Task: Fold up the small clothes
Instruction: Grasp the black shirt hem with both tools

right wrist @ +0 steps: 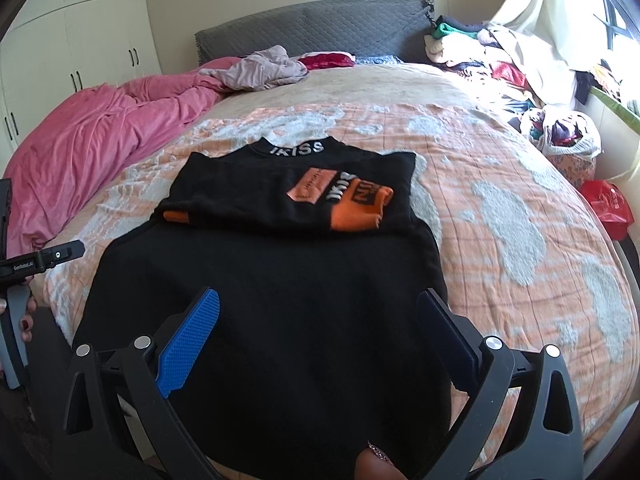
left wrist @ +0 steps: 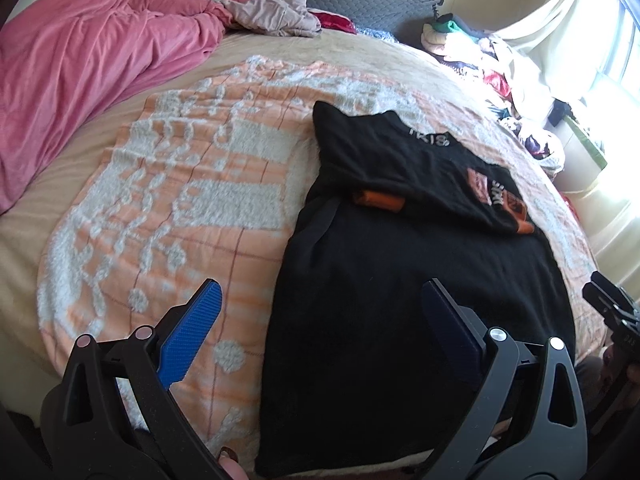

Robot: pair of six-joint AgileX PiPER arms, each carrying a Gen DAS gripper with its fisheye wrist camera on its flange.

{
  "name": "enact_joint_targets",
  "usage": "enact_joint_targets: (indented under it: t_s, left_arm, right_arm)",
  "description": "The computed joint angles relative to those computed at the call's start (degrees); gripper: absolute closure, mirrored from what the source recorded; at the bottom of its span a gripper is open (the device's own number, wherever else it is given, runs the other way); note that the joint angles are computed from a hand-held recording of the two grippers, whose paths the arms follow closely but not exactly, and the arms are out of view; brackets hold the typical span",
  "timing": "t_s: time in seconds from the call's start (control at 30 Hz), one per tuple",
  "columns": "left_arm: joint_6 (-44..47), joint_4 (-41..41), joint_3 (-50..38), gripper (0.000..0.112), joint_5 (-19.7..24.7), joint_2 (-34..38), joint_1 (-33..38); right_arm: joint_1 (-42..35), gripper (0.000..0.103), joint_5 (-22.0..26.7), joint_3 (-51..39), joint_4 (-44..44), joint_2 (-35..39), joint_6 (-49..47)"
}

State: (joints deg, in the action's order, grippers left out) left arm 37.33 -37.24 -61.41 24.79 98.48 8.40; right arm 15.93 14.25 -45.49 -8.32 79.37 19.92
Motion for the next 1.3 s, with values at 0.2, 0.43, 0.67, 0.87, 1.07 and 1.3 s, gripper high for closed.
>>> enact_joint_targets:
  t_s: [0.2, 0.43, 0.67, 0.87, 1.07, 1.3]
  left_arm:
    - [2.4, 0.2, 3.9, 0.019, 0.0, -0.2, 1.9]
    - [8.3, -2.7, 9.2, 0.019, 0.6, -1.3, 4.3]
    - [14.1, -7.2, 11.7, 0.032, 4.2, -1.4, 6.6]
    - [17.2, -10.9, 11.9, 0.066, 10.2, 0.9, 9.0]
    - [18.9, -11.4, 13.3, 0.066, 10.2, 1.4, 9.1]
    - [19.5, -11.2, 12.7, 0.065, 10.8, 2.0, 9.5]
  right_arm:
    - [-1.4, 0.005, 0.7, 4.1, 0.4, -2.3, -0.2]
    - [-3.3, 0.005, 2.4, 8.4, 1.9, -5.3, -2.3]
    - [-8.6, 0.005, 4.7, 11.9, 14.9, -6.8, -16.0]
    - [-10.7, 0.005, 7.4, 13.9, 18.8, -9.3, -21.8]
    - [-17.0, 0.005, 13.6, 14.1, 33.5, -10.0, -39.0]
    - [-15.5, 0.023, 18.6, 10.7, 32.3, -3.5, -40.1]
